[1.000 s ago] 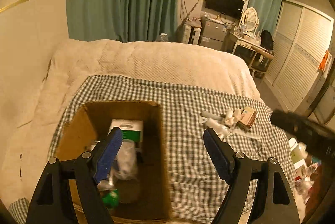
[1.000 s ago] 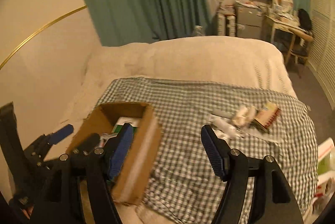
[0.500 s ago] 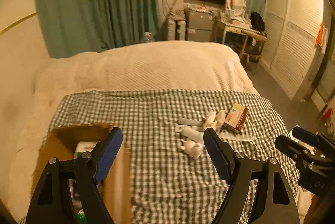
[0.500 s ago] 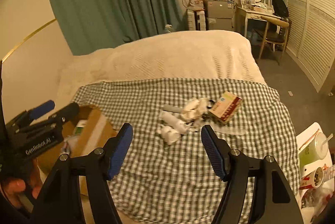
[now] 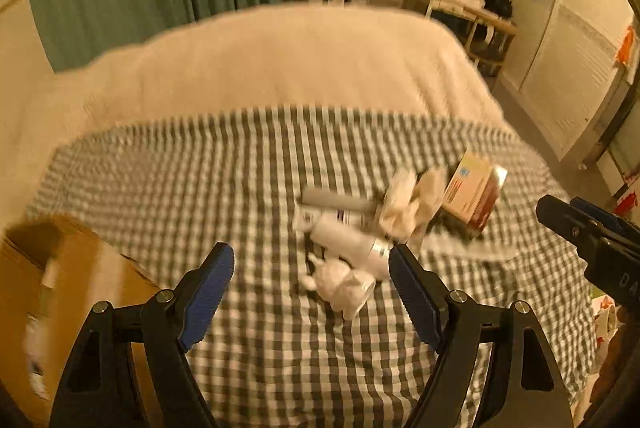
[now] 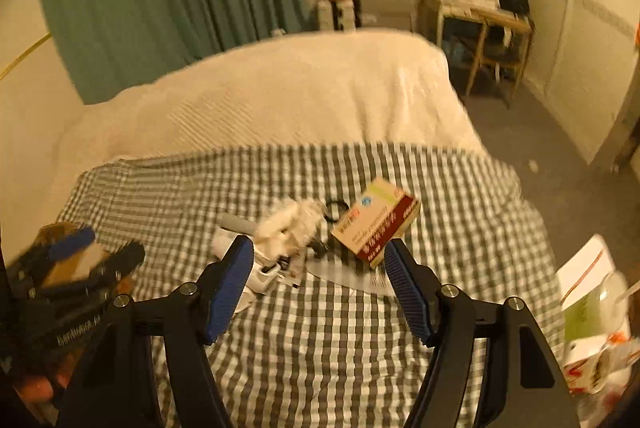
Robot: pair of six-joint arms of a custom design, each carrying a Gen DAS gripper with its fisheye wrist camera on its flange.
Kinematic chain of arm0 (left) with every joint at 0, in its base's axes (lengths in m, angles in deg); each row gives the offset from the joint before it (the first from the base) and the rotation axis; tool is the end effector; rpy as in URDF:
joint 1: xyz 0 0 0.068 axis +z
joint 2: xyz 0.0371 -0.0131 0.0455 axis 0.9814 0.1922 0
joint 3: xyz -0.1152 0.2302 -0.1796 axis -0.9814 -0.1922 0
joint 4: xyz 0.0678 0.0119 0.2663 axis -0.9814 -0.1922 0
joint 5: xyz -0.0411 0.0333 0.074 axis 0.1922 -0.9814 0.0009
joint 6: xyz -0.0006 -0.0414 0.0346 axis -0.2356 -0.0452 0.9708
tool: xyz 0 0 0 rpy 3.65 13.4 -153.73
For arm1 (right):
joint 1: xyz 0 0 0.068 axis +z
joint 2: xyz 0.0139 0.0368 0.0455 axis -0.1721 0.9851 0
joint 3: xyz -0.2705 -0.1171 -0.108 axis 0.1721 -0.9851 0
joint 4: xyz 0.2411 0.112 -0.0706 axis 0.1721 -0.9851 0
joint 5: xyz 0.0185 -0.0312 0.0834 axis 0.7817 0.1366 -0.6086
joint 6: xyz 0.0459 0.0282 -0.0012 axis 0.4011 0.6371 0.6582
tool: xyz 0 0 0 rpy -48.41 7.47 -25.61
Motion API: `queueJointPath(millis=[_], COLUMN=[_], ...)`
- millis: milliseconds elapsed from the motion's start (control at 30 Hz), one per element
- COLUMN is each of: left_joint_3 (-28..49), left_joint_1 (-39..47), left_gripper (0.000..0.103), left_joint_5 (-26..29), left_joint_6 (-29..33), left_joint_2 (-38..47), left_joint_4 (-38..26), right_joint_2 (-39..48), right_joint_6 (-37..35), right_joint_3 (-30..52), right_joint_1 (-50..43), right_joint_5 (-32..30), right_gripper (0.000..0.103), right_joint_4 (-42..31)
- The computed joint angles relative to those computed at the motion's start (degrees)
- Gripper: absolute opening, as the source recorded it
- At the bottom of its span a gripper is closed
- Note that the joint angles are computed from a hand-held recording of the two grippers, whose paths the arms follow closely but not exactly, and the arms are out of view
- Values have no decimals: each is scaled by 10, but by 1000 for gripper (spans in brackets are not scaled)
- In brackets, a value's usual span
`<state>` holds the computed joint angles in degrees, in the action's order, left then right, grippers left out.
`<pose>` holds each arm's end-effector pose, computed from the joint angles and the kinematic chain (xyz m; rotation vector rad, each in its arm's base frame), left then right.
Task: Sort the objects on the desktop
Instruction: 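Move both tools back over the remaining items on the bedspread, then grasp the white spray bottle with the left tool while the right tool grasps the lace-trimmed cloth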
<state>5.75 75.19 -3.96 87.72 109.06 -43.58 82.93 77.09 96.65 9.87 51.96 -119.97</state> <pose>0.2488 -0.0224 0.2526 0.4241 2.5128 -0.1625 0.1991 0.0599 0.2901 0.4090 2.4102 0.0098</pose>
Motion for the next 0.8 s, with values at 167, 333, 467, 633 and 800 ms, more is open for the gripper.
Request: queueJointPath(millis=[167, 333, 467, 633, 800], left_joint_3=[-10, -15, -9, 7, 16], left_joint_1=[-15, -44, -68, -67, -62], left_gripper=[82, 83, 83, 83, 83], left_joint_5=[-18, -35, -46, -24, 12], left_joint_6=[-42, -58, -54, -46, -39], left_joint_2=[87, 139, 175, 225, 250], left_joint_4=[61, 127, 160, 165, 173], right_joint_2=[61, 122, 170, 229, 294], right_joint_6=[-30, -45, -56, -42, -34], right_joint_3=[-68, -77, -70, -61, -42], right_joint_1=[-69, -91, -92, -97, -102], right_joint_5=[-62, -98, -111, -136, -163], right_gripper=[68, 68, 71, 74, 81], right_joint_4=[109, 183, 239, 286, 319])
